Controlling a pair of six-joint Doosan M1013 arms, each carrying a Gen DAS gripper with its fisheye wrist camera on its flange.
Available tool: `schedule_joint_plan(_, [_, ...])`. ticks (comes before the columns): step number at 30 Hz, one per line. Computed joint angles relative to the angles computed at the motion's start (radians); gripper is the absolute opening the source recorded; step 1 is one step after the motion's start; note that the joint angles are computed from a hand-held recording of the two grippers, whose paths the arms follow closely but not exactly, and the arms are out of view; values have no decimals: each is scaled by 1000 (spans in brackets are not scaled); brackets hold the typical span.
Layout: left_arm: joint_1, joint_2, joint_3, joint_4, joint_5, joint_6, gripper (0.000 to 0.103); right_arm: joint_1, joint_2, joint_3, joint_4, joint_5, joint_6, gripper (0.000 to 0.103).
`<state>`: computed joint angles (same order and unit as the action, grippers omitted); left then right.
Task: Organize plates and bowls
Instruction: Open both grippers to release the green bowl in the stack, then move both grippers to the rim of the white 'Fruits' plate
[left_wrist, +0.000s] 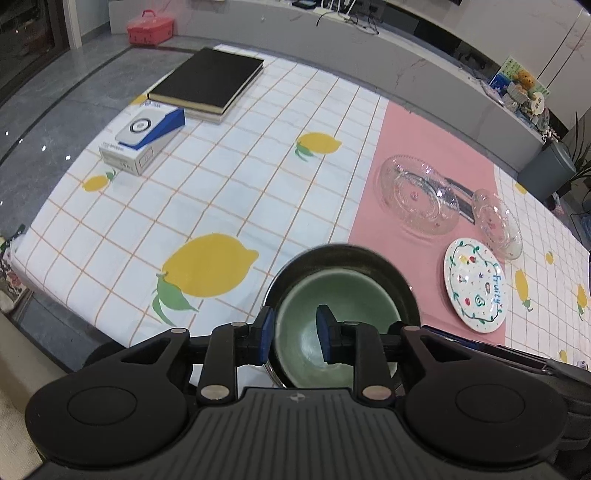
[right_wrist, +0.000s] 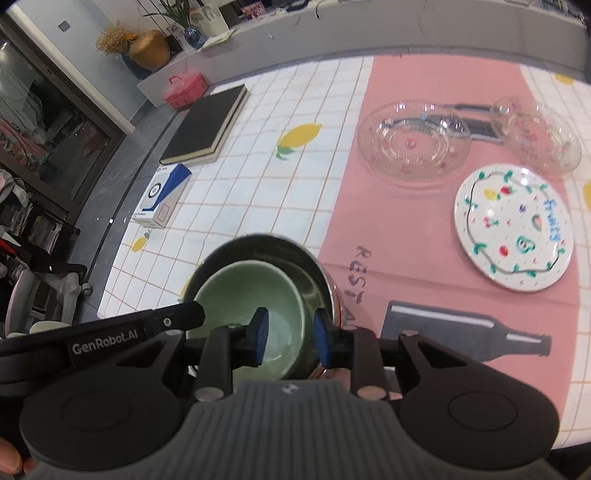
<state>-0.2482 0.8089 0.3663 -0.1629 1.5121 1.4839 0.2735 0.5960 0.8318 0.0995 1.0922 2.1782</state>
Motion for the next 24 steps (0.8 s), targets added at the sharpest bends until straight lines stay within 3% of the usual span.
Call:
schedule_joint_plan(3, [0,-11,11,-7,-33,2,31,2,-14,14,-26,-23,3,31])
schedule_joint_plan(7, [1,-56,83,-38,-130,21,38,7,-38,43,-90,-60,31,35])
schedule_joint_plan(17, [-20,-159,261,-159,-379,145,41,2,-149,233,-314,-264,225,51])
schedule_joint_plan(24, [-54,-170,308,-223,-423,190,42,-18,-226,380,-477,-357,449,56])
